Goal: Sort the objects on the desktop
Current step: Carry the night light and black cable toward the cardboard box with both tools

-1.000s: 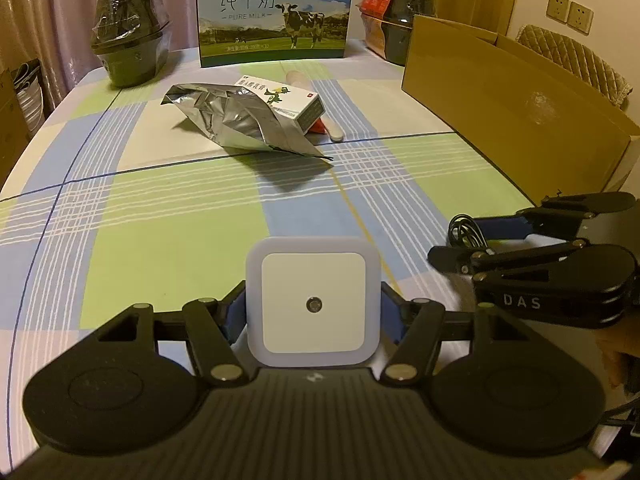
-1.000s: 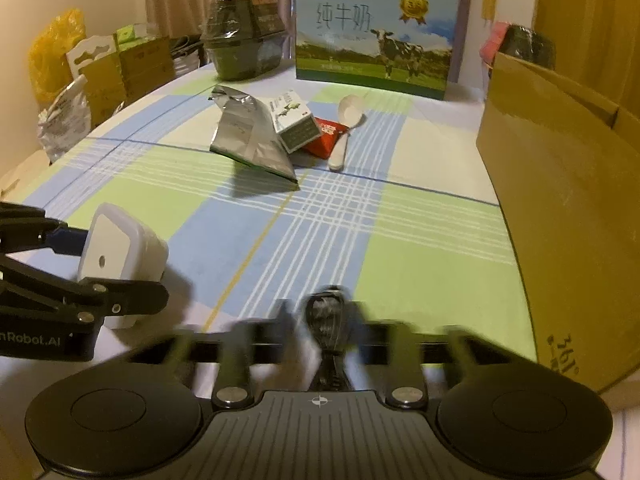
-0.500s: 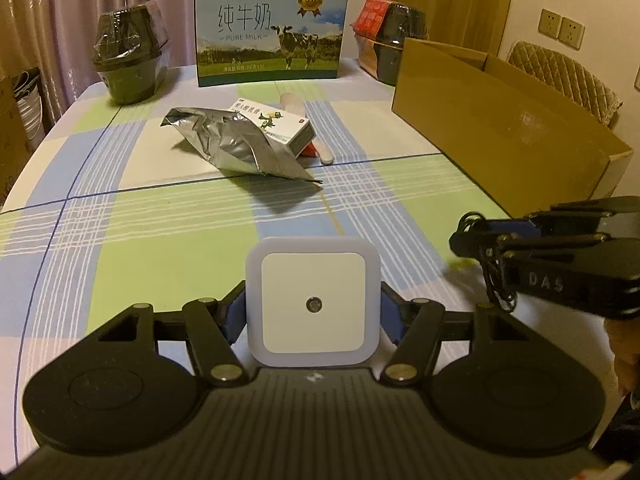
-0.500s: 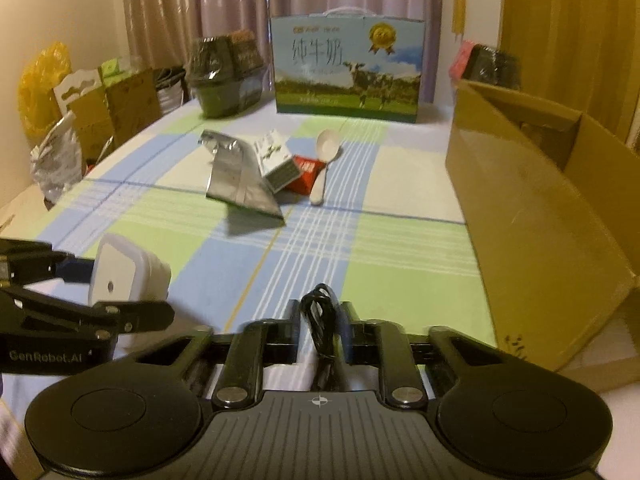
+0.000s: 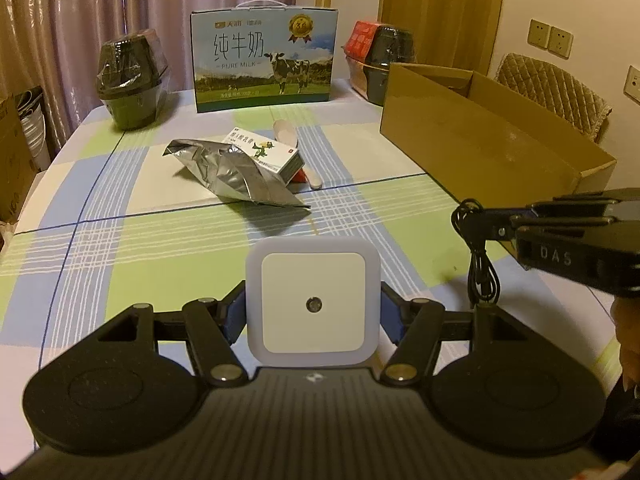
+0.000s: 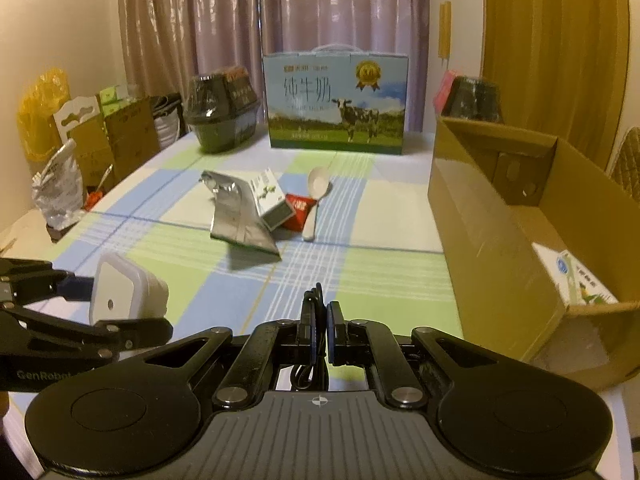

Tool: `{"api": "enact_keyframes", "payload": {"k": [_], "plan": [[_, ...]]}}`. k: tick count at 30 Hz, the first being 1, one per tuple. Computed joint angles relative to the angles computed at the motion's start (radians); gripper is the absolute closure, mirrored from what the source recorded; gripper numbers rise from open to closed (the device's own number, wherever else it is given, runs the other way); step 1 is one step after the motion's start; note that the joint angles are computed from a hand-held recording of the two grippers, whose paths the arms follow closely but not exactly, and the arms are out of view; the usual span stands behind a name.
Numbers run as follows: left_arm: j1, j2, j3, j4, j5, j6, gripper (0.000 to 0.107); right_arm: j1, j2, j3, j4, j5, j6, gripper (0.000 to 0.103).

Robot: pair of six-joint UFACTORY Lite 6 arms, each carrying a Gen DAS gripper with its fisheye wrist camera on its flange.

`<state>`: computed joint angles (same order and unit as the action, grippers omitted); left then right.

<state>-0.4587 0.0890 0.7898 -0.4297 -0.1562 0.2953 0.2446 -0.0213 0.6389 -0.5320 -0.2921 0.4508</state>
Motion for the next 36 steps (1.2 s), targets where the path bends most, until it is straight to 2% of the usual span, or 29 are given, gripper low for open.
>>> {"api": "enact_keyframes", "payload": {"k": [5, 12, 19, 24, 36], "plan": [[-0.020, -0.048, -0.010, -0.250, 0.010, 0.241, 0.046, -0.008, -0.070, -0.013, -0.063, 0.017, 0.069, 0.101], [-0.057, -0.104, -0.006, -0.692, 0.007, 0.677, 0.046, -0.036, -0.163, -0.031, -0.220, 0.036, 0.240, 0.101], [-0.114, -0.136, 0.022, -1.076, -0.024, 1.045, 0.046, -0.091, -0.264, -0.046, -0.473, 0.035, 0.491, 0.101], [-0.160, -0.140, 0.050, -1.225, -0.052, 1.180, 0.046, -0.150, -0.315, -0.051, -0.633, 0.012, 0.640, 0.101], [-0.256, -0.058, 0.206, -1.418, -0.086, 1.357, 0.046, -0.349, -0.387, -0.016, -0.935, -0.104, 0.914, 0.101]]}}
